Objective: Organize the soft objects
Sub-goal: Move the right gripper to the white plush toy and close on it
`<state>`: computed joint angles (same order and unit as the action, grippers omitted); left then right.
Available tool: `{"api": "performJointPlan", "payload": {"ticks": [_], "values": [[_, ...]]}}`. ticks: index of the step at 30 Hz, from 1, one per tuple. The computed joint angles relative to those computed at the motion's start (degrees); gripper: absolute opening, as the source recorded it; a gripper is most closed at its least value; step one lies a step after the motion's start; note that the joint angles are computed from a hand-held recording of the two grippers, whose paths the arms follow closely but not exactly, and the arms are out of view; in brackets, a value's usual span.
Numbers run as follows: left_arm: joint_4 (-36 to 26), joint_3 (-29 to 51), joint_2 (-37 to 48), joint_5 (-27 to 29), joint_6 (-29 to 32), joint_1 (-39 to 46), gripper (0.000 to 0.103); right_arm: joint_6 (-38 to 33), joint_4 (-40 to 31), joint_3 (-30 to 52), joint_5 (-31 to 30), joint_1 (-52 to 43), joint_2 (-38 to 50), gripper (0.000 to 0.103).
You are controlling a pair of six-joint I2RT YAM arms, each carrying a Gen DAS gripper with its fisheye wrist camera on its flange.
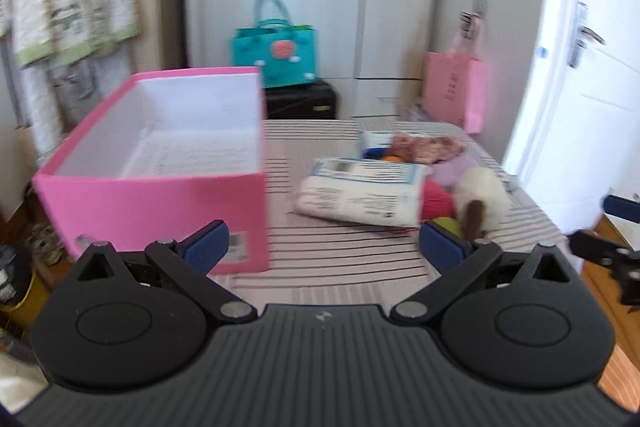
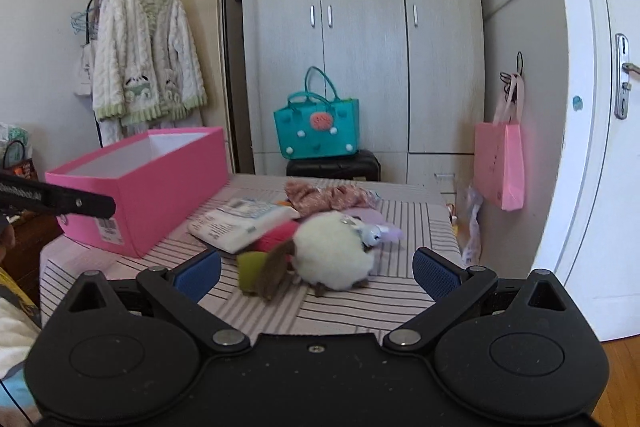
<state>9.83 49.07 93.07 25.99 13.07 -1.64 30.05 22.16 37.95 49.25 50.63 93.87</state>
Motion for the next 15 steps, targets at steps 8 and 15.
{"api": "performJointPlan", "payload": {"ticks": [8, 15], "values": [[2.29, 2.65, 2.86, 1.4, 1.63, -6.51, 0.102, -1.62, 7.52, -1.19, -9.06, -6.65, 4.62, 0.101], [-1.61, 10.6, 9.32, 1.45, 0.58, -12.56, 0.098, -4.83, 10.38, 3.59, -14.04, -11.81, 12.3, 0.1]]}}
